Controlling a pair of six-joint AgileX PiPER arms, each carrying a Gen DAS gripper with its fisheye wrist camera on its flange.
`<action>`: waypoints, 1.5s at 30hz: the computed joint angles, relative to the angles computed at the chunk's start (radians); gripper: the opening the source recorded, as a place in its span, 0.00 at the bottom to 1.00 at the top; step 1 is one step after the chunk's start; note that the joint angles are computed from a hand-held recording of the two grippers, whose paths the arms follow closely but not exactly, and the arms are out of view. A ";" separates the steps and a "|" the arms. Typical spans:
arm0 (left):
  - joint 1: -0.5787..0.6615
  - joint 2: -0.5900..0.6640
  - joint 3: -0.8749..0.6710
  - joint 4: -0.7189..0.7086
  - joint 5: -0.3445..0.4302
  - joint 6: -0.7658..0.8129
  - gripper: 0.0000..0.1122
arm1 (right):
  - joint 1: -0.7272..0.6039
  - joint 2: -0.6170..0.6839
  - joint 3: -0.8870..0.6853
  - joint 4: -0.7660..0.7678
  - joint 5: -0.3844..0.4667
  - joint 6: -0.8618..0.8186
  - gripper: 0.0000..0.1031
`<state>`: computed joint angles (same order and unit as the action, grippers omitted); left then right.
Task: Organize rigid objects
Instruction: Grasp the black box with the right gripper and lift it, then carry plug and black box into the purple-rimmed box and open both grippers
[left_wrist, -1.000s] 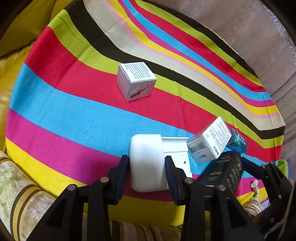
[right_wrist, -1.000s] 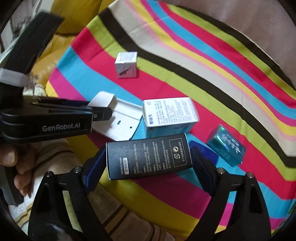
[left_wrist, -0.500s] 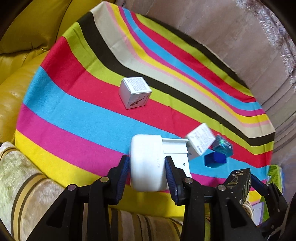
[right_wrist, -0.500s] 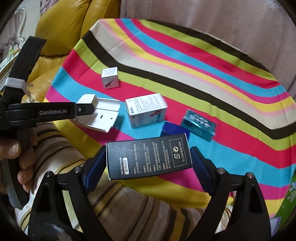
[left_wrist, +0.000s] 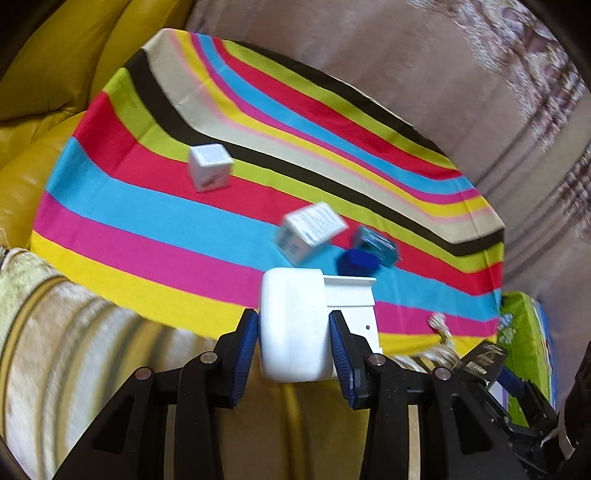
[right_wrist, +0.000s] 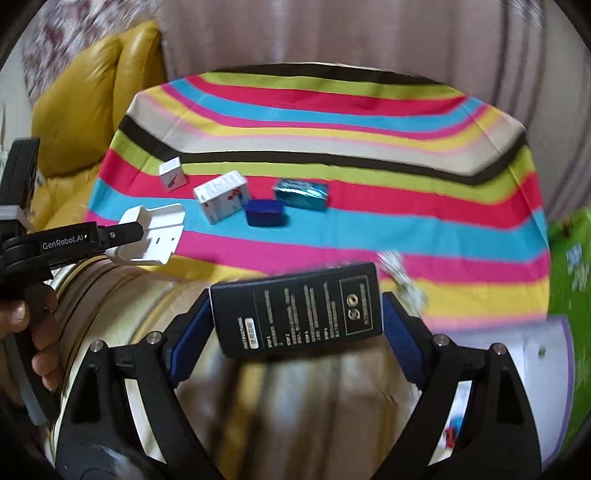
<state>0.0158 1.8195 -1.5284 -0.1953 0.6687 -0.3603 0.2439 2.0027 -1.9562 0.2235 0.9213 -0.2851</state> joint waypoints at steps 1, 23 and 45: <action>-0.013 -0.014 0.017 -0.006 -0.006 0.005 0.36 | -0.024 -0.032 0.044 -0.007 -0.011 0.013 0.85; -0.385 0.133 -0.248 -0.068 0.092 0.222 0.36 | -0.469 -0.123 0.263 -0.024 -0.039 0.086 0.85; -0.494 0.339 -0.549 -0.088 0.297 0.293 0.48 | -0.503 -0.078 0.282 -0.014 -0.022 0.112 0.86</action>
<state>-0.4783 2.1581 -2.0777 -0.2837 0.9653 -0.0669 -0.2596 1.9250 -1.6742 0.2095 0.8994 -0.1734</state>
